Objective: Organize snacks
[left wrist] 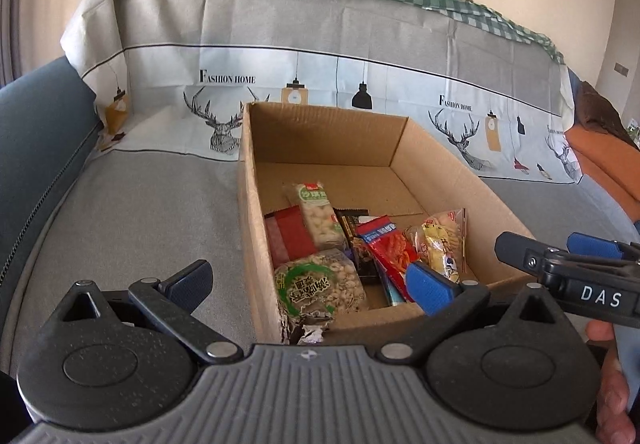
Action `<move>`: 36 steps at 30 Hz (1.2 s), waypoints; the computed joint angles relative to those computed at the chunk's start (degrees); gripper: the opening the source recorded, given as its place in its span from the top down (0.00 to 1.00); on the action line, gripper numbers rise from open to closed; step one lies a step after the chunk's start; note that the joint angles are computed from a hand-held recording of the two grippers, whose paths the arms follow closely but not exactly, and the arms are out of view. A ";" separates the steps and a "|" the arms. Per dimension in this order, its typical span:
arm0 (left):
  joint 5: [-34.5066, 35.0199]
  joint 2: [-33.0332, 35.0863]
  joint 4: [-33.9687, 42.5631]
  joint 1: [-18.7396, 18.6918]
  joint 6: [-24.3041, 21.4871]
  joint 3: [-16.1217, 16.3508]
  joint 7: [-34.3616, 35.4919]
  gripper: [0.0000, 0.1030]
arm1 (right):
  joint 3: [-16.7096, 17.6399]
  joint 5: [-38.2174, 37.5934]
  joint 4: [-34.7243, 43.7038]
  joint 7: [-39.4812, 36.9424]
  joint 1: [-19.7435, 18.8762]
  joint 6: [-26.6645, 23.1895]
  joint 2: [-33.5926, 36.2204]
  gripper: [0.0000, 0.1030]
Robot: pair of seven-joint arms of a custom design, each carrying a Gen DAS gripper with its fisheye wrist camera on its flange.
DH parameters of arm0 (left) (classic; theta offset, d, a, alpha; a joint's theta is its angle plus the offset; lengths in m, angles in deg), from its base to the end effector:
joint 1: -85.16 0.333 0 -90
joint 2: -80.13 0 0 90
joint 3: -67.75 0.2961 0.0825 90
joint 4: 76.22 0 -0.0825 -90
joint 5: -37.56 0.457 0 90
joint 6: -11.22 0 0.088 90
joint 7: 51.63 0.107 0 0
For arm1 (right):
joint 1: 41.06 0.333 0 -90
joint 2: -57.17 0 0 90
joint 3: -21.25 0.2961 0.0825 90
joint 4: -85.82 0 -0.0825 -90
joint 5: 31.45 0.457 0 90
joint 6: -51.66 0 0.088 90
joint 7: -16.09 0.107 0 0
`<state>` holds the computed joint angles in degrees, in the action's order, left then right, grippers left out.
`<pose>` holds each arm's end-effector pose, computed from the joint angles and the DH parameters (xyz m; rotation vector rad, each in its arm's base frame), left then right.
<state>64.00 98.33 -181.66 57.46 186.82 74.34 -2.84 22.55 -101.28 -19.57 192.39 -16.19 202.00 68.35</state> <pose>0.6664 -0.3023 0.4006 -1.6412 1.8436 -1.0482 0.6275 0.3322 0.4232 -1.5339 1.7332 -0.9468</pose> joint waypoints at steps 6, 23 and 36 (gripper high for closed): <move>-0.13 0.43 0.51 0.14 -0.51 -0.49 0.55 0.00 | 0.04 1.13 -0.04 -1.26 -0.14 -0.26 0.00 0.01; -0.80 0.73 0.67 0.05 -0.53 -0.28 0.93 0.00 | -0.13 3.39 1.39 -5.57 0.46 -1.10 1.24 0.01; -0.33 0.68 0.55 -0.29 0.26 0.03 0.92 0.00 | -0.33 3.80 1.54 -6.43 0.84 -1.46 1.34 0.01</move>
